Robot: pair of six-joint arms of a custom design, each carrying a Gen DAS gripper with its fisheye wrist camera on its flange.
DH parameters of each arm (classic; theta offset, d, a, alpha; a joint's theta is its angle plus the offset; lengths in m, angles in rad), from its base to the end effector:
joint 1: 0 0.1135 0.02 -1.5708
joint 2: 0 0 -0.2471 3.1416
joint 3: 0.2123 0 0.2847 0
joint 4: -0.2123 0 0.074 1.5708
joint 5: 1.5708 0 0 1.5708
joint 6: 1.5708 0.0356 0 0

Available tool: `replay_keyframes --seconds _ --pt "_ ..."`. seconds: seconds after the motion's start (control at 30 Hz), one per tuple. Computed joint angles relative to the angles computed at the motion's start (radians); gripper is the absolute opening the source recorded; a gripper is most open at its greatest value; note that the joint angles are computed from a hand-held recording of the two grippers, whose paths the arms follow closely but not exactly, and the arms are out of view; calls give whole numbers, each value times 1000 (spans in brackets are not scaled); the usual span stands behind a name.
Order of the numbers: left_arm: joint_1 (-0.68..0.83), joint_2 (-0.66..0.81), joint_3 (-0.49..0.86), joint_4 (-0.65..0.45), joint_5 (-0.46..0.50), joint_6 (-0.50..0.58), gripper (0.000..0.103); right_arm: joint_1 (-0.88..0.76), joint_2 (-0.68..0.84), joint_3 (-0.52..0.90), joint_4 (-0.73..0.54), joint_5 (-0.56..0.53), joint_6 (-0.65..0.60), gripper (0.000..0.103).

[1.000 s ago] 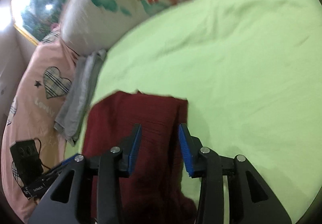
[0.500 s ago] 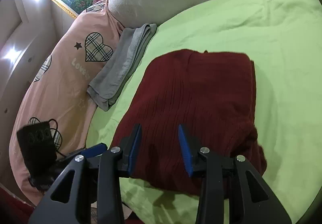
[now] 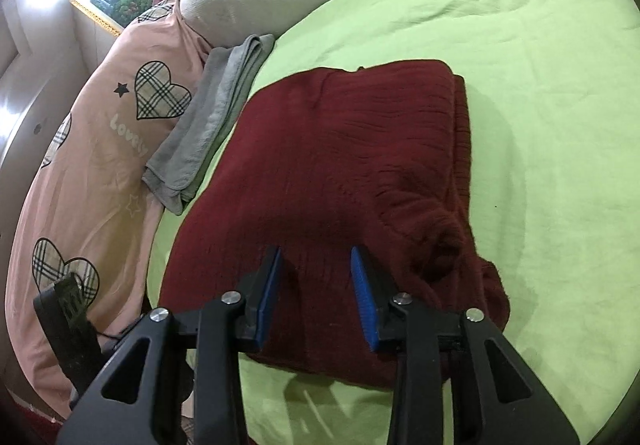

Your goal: Fold large clothes

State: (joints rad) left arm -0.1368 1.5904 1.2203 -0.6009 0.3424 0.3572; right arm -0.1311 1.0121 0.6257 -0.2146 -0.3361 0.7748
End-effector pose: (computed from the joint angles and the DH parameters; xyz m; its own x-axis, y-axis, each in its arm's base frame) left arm 0.3617 -0.0619 0.2270 -0.6556 0.4227 -0.6258 0.5822 0.8107 -0.0623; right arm 0.2575 -0.0221 0.2129 -0.5029 0.7325 -0.4589 0.2877 0.6425 0.7103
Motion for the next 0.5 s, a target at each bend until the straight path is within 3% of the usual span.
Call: replay_keyframes --seconds 0.03,0.13,0.2,0.37,0.5 --pt "2 22 12 -18 -2 -16 50 -2 4 -2 4 0 3 30" --pt "13 84 50 -53 -4 -40 48 -3 13 -10 19 1 10 29" --pt "25 96 72 -84 35 -1 46 -2 11 -7 10 4 3 29" --pt "134 175 253 -334 290 193 42 -15 -8 2 -6 -17 17 31" --pt "211 288 518 -586 512 374 42 -24 -81 11 -31 -34 5 31"
